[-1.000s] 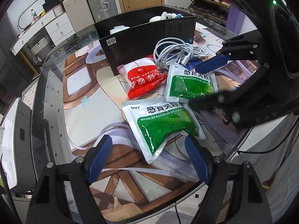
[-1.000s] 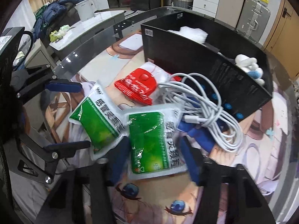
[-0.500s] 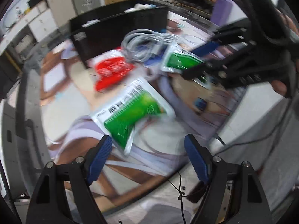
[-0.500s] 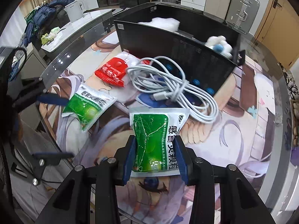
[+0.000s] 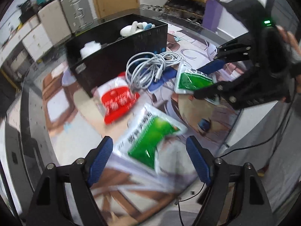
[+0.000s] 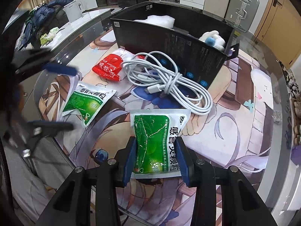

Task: Organize soft objects
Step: 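Grasp a green medicine packet with the right tool and lift it, then grasp the second green packet with the left tool while the right tool carries its packet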

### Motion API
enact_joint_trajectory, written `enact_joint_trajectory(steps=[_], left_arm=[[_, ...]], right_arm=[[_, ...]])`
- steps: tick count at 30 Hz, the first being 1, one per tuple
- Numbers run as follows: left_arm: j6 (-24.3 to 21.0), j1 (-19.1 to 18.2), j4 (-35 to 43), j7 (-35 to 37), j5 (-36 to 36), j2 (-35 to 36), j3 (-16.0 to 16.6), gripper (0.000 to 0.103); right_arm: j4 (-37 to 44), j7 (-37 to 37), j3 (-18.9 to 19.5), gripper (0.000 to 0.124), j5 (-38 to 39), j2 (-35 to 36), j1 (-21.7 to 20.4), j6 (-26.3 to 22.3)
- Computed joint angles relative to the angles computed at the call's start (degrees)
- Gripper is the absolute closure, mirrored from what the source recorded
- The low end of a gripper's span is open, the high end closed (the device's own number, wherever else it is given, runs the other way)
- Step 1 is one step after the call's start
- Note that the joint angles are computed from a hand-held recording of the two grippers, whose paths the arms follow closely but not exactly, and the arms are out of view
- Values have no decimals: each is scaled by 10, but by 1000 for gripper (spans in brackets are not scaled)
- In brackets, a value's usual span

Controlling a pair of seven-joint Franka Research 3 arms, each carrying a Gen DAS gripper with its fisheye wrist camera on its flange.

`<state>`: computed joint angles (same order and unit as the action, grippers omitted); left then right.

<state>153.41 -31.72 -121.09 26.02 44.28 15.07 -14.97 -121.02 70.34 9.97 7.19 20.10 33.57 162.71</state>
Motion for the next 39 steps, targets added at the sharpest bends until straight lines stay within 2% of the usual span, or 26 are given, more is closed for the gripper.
enact_joint_trajectory(steps=[3,6,8,10,12,15,20,23,30,34,39], left_arm=[[-27,-2,30,17,6,28,5,22],[1,11,29,24,-30,38,3,22],[3,11,21,21,-41,33,7,23],[13,10,10,3,-47,26,9,32],[9,-1,0,-28,-32,14,14,55],[-22,-12,2,-53,-19,9,10,60],[-41,-16,15,-66,-5,15,4,69],[-45,-19,15,-80,10,10,5,71],[-26,-9,-5,-105,37,-21,-2,73],[-39,-10,-1,-119,48,-28,-5,73],[-78,-22,12,-162,98,-34,-7,72]], right_arm=[[-1,4,-4,82,-7,-1,5,1],[3,17,-10,82,-17,3,13,3],[6,22,-11,82,-21,6,16,4],[4,24,-10,82,-21,5,16,4],[-1,20,-4,82,-13,2,10,5],[-8,21,-2,82,-12,-3,11,7],[-21,30,-6,83,-21,-12,22,20],[-26,24,0,85,-19,-17,19,25],[-42,-9,23,86,20,-41,-1,39],[-52,-34,36,86,50,-57,-12,48],[-63,-56,44,86,80,-76,-14,61]])
